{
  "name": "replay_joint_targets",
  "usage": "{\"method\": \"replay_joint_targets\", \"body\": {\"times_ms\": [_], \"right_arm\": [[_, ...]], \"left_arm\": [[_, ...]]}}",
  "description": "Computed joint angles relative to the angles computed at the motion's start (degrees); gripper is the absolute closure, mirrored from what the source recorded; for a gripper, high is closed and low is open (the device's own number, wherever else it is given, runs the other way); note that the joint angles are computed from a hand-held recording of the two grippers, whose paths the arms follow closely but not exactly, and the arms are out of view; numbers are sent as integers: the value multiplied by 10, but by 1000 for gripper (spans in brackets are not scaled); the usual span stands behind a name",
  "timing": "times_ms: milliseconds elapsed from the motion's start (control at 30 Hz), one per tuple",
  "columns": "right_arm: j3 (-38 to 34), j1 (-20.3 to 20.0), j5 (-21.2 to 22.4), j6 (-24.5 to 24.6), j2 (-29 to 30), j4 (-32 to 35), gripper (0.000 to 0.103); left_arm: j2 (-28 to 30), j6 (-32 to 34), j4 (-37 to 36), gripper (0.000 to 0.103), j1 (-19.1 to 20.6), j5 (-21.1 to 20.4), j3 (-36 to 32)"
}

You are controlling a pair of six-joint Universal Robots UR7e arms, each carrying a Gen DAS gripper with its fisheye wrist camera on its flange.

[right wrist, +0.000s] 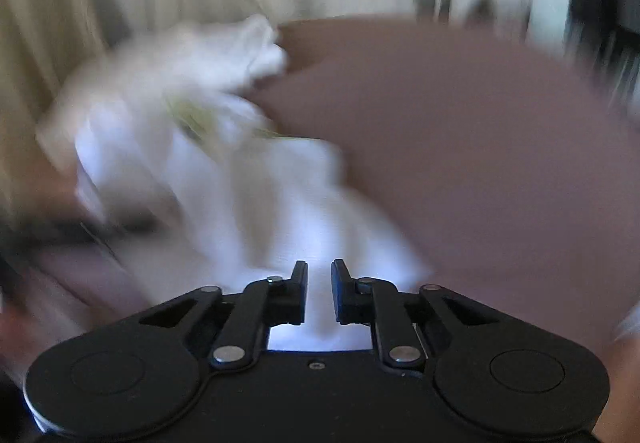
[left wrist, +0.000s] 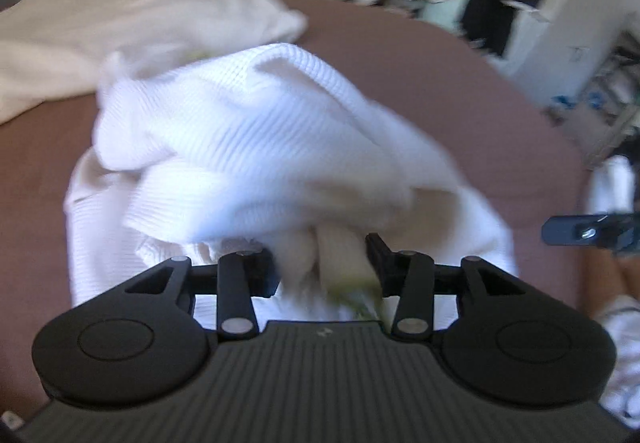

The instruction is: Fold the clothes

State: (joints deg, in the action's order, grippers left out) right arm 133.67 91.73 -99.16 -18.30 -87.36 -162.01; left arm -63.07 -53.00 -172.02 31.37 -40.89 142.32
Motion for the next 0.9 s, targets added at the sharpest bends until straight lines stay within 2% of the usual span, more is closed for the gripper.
{"method": "replay_joint_targets", "body": {"times_ms": [33, 67, 100, 133, 200, 233, 300, 367, 400, 433, 467, 533, 567, 667, 700, 733, 767, 800, 833, 867, 900], "right_arm": [[-23, -25, 46, 60, 16, 48, 50], [-47, -44, 67, 97, 40, 91, 50], [-62, -50, 65, 111, 60, 110, 50], [-64, -49, 38, 100, 69, 105, 50], [-48, -38, -39, 59, 88, 44, 50], [-43, -37, -57, 28, 94, 32, 50], [-41, -36, -65, -21, 101, 25, 48], [-41, -26, -79, -60, 107, 7, 47], [-37, -18, -92, -68, 110, -17, 47], [-28, -13, -108, -70, 111, -51, 47], [-25, -8, -121, -60, 109, -67, 46], [-32, -4, -133, -26, 107, -77, 33], [-33, -6, -139, -23, 105, -89, 31], [-36, -13, -162, -30, 109, -132, 29], [-31, -19, -156, -41, 108, -148, 25], [-31, -32, -137, -60, 106, -146, 18], [-34, -44, -118, -77, 105, -136, 17], [-40, -47, -123, -71, 113, -134, 17], [-37, -56, -127, -40, 116, -143, 16], [-31, -69, -107, 14, 110, -140, 16], [-33, -89, -63, 61, 100, -115, 16]], "left_arm": [[-8, -18, 1, 52, 7, 0, 8], [-15, -31, -23, 49, 18, -11, 16], [-21, -43, -55, 47, 29, -23, 27], [-28, -62, -91, 46, 40, -37, 40], [-29, -89, -145, 46, 48, -44, 61], [-26, -97, -162, 46, 48, -41, 68], [-17, -102, -154, 44, 39, -20, 68], [6, -87, -135, 32, 40, -14, 51], [16, -74, -126, 28, 43, -16, 40], [24, -70, -117, 19, 45, -19, 32], [31, -70, -107, 13, 45, -20, 24], [38, -88, -85, 3, 38, -11, 14], [42, -92, -78, 0, 37, -6, 8], [46, -120, -43, 0, 25, 11, 1], [44, -129, -32, 0, 20, 16, 2], [42, -134, -20, 0, 18, 18, 1], [36, -144, 10, 7, 15, 20, -5], [32, -153, 65, 15, 12, 23, -20], [28, -163, 123, 27, 9, 25, -37], [26, -174, 180, 32, 6, 26, -55], [26, -184, 236, 36, 4, 27, -73]]}}
